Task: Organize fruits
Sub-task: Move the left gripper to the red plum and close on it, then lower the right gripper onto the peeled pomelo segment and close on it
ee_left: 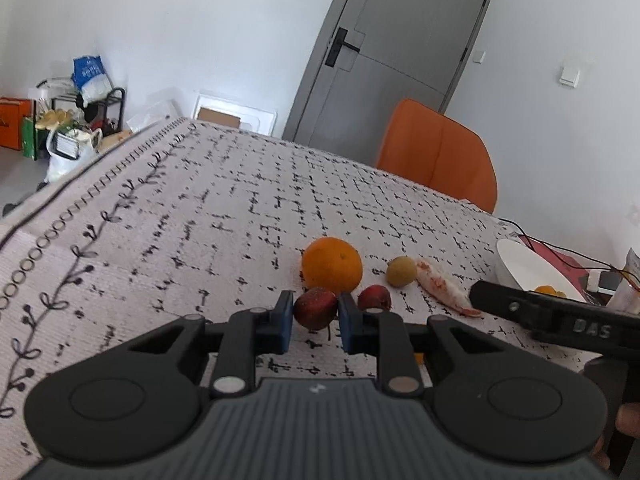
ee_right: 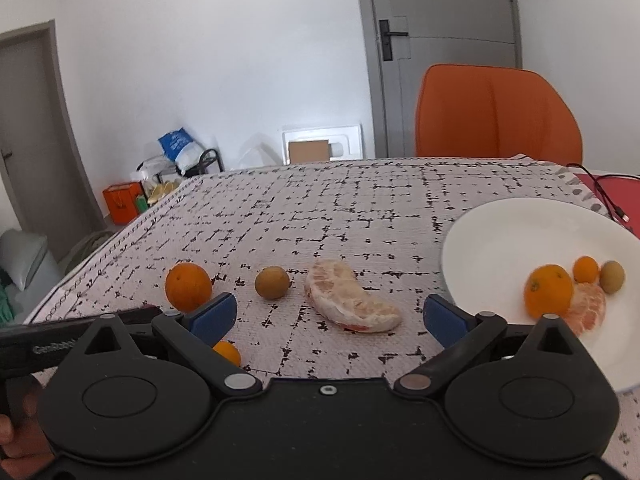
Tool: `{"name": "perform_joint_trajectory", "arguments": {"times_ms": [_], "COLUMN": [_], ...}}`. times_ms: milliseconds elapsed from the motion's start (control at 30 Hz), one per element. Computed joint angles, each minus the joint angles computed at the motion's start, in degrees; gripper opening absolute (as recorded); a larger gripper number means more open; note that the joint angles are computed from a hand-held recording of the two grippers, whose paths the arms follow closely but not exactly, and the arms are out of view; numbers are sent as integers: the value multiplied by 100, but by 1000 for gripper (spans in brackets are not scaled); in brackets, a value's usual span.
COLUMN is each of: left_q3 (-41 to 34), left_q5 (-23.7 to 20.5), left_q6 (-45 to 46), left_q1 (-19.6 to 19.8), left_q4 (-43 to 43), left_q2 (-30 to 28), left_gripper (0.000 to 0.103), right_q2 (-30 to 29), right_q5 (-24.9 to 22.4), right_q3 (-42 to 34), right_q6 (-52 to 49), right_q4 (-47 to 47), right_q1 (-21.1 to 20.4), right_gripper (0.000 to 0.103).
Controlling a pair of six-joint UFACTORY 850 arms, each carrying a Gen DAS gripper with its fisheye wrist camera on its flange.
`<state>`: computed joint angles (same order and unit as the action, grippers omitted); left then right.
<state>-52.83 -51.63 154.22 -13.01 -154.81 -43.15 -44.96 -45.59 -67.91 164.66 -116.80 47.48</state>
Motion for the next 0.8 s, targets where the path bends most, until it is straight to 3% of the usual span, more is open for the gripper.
{"name": "perform_joint_trajectory", "arguments": {"times_ms": [200,500,800], "left_q3": [40,-65,-104], "left_q5": [-22,64,81], "left_q6": [76,-31,-92], "left_q1": [65,231,260], "left_q4": [-91,-98,-38], "left_q2": [79,26,13], "left_gripper": [22,22,22], "right_q2": [-59,-219,-459], "right_q5": [243,580,927], "right_q3": [-185,-492,-907], "right_q6": [-250,-470,-1490], "right_q4": [-206,-228,471], "right_q1": [-142,-386,-447], "right_gripper": [84,76,59]}}
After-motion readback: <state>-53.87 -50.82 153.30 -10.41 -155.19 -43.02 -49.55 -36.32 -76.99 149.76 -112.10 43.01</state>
